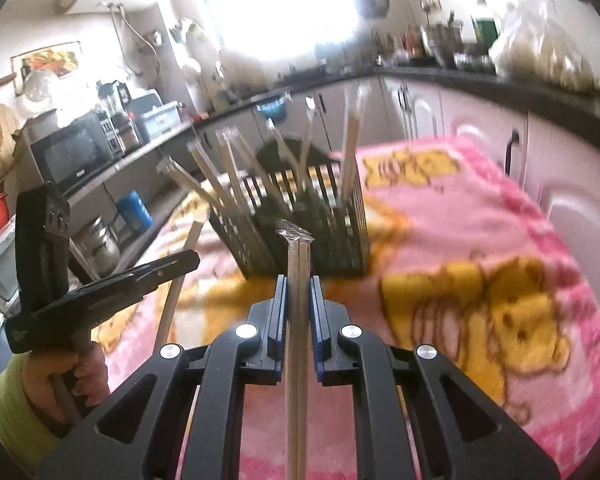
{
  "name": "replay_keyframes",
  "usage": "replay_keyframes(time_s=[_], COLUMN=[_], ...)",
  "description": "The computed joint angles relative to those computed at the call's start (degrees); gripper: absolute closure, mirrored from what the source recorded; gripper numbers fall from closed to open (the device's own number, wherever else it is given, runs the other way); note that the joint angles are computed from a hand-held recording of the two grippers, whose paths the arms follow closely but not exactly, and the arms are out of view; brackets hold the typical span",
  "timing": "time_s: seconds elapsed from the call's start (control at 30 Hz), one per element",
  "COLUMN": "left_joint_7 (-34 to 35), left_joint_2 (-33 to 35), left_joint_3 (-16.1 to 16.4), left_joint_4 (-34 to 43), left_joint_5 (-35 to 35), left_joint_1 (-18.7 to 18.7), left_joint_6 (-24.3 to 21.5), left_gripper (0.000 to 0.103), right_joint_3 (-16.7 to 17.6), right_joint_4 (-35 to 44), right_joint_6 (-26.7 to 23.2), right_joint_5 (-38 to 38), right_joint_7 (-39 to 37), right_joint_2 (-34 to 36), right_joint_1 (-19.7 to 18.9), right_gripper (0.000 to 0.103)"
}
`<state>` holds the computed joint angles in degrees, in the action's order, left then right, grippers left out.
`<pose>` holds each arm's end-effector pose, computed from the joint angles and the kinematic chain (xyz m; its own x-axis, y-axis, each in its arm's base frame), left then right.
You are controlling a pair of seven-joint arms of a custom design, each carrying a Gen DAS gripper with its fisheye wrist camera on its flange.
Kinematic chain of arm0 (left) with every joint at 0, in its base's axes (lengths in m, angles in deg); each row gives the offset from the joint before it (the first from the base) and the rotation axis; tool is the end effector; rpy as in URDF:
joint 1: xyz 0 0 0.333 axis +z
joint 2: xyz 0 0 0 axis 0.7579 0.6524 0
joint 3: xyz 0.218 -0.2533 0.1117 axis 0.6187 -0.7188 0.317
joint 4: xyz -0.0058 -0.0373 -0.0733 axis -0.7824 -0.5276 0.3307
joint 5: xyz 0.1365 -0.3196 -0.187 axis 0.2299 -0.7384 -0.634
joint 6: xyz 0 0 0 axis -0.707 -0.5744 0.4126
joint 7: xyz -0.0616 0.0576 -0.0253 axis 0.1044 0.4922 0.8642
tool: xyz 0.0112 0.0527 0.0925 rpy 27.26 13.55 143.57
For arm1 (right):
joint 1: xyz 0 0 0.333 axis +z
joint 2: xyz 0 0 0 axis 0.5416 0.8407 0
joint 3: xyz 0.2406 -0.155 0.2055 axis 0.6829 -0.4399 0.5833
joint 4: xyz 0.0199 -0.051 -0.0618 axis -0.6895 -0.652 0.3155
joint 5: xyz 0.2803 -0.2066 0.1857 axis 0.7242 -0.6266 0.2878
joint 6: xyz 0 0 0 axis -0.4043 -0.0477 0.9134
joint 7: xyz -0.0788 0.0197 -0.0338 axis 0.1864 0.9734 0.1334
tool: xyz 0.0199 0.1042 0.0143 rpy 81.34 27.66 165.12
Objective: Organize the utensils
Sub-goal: 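Close both tools on the chopsticks and lift them toward the caddy, then lower the held chopsticks with both tools into the caddy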
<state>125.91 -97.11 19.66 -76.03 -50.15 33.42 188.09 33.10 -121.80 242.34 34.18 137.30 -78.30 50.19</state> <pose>0.4336 -0.0886 0.5913 -0.3729 -0.8695 0.3238 -0.6170 -0.0283 -0.7864 0.3786 0.2431 0.5931 0.2409 -0.9329 -0.2676 -0.5592 0.0919 -0.8239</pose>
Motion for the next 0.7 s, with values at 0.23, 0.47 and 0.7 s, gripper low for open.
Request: replay_keyframes(time_s=[0.23,0.47,0.7], left_joint_7=[5.7,10.7,16.3], left_joint_2=[1.6,4.8,8.3], left_joint_3=[1.0,0.9,-0.6], left_joint_4=[4.3,9.4,14.3], left_joint_5=[-7.5,-12.7,-17.4], left_joint_1=[-3.6,-4.2,-3.6], left_joint_6=[5.7,8.7,10.4], left_gripper=[0.099,0.099,0.099], right_joint_3=[10.7,22.6,37.2], right_joint_4=[1.5,4.2,8.5], right_joint_6=[9.3,15.9,20.2], right_joint_5=[-3.8,1.0,9.8], right_joint_7=[4.6,2.4,-3.6], right_joint_2=[-0.3,0.3,1.2], right_joint_1=[-14.3,-28.8,-45.0], right_gripper=[0.092,0.092,0.092])
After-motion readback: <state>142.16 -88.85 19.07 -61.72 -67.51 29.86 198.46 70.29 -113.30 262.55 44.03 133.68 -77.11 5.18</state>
